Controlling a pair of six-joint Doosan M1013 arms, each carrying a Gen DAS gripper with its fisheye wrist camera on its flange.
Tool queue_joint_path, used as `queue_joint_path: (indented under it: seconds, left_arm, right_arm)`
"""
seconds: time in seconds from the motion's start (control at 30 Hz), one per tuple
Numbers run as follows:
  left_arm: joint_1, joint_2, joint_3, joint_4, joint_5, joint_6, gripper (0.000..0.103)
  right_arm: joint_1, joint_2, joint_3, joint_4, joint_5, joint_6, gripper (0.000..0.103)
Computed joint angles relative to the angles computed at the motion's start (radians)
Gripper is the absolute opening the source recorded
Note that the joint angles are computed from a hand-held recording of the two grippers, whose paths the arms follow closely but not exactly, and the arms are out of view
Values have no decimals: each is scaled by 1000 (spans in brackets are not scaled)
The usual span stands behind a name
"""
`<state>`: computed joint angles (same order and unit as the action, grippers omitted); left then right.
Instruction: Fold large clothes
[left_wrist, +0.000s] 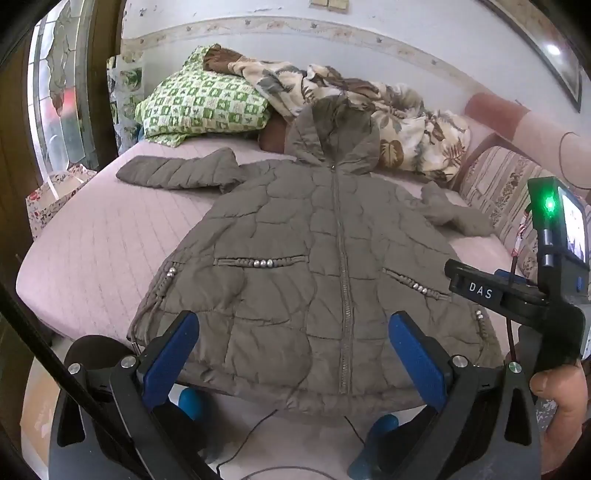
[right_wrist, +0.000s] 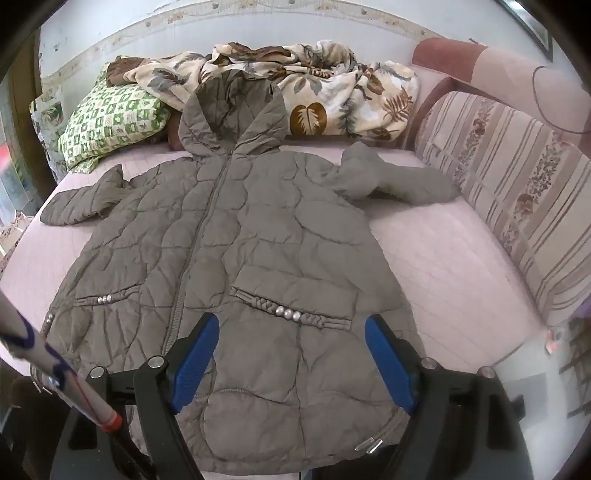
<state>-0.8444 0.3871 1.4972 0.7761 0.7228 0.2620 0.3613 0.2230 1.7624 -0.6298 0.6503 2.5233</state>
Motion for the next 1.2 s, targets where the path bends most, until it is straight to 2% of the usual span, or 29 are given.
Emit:
queue_joint_path:
  seconds: [0.23, 0.3, 0.4, 0.6, 0.67, 0.8, 1.0, 1.2]
  left_arm:
    - [-11, -15, 27, -17, -69, 47, 102]
    - [-20, -16, 28, 16, -45, 28, 102]
    - [-31, -22, 32, 88, -2, -46, 102]
    - [-40, -30, 41, 175, 89, -175, 102]
    - [-40, -27, 36, 186, 116, -187, 102]
    - [-39, -10, 9, 198, 164, -164, 102]
    - [-18, 26, -45, 135, 190, -70, 102]
    - [-6, 61, -90, 68, 184, 32, 102]
  right_arm:
    - [29, -25, 13, -77, 32, 67, 87]
    - [39, -38, 26, -135, 38, 120, 88]
    - [44, -43, 22, -139, 58, 145, 89]
    - [66, -55, 56, -294, 79, 303, 92]
    - [65, -55, 56, -292, 74, 301, 94]
    - [42, -52, 51, -179, 11, 197, 94]
    - [41, -30, 32, -137, 34, 105, 94]
    - [15, -15, 17, -63, 32, 46, 94]
